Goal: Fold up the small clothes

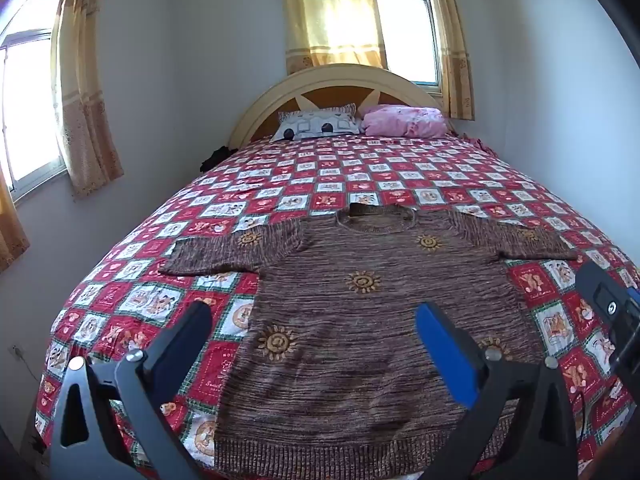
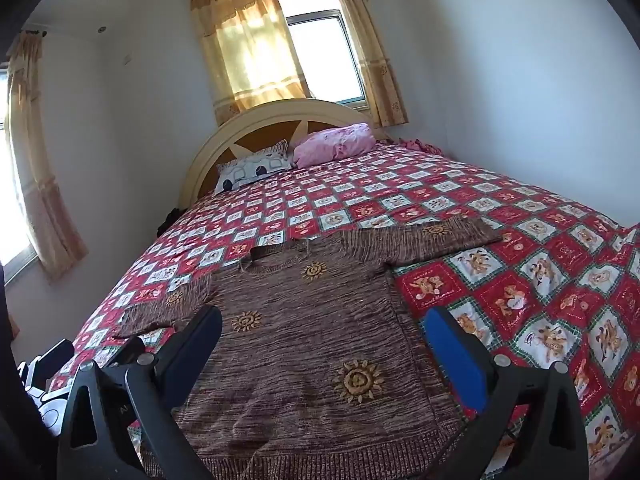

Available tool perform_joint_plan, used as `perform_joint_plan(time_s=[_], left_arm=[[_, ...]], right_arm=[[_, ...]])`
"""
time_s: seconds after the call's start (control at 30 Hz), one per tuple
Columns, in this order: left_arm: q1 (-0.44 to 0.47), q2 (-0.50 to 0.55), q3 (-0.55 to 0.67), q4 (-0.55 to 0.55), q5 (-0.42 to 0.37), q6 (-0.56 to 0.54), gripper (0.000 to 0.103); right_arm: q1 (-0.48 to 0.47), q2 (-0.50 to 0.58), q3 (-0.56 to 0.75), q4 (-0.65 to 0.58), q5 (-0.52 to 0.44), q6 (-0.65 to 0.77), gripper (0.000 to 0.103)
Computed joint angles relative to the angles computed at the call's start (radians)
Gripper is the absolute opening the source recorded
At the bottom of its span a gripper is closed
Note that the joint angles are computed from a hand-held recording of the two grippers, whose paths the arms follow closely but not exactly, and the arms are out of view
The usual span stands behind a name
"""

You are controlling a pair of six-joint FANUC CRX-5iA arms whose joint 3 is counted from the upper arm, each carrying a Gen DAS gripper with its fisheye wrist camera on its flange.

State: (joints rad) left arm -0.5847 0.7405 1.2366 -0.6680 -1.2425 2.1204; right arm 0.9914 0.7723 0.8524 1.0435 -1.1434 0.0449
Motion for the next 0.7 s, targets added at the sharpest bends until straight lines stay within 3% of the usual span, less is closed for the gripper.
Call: perform_joint_plan(time_s=[0.3, 0.33, 0.7], left_arm=[[-0.008, -0.019, -0.031, -0.020, 0.027, 0.030, 0.103], [-0.007, -0.022, -0.041, -0.023, 0.036, 0.034, 0.103], [0.004, -0.044, -0.082, -0.003, 0.061, 0.036, 0.103]], right_arm=[[-0.003, -0.026, -0.034, -0.015, 0.032, 0.014, 0.102], [0.004, -0.002, -0.005, 0.011, -0.014, -0.006, 0.102], [0.004, 0.013, 0.017, 0.021, -0.033, 0.004, 0.102]])
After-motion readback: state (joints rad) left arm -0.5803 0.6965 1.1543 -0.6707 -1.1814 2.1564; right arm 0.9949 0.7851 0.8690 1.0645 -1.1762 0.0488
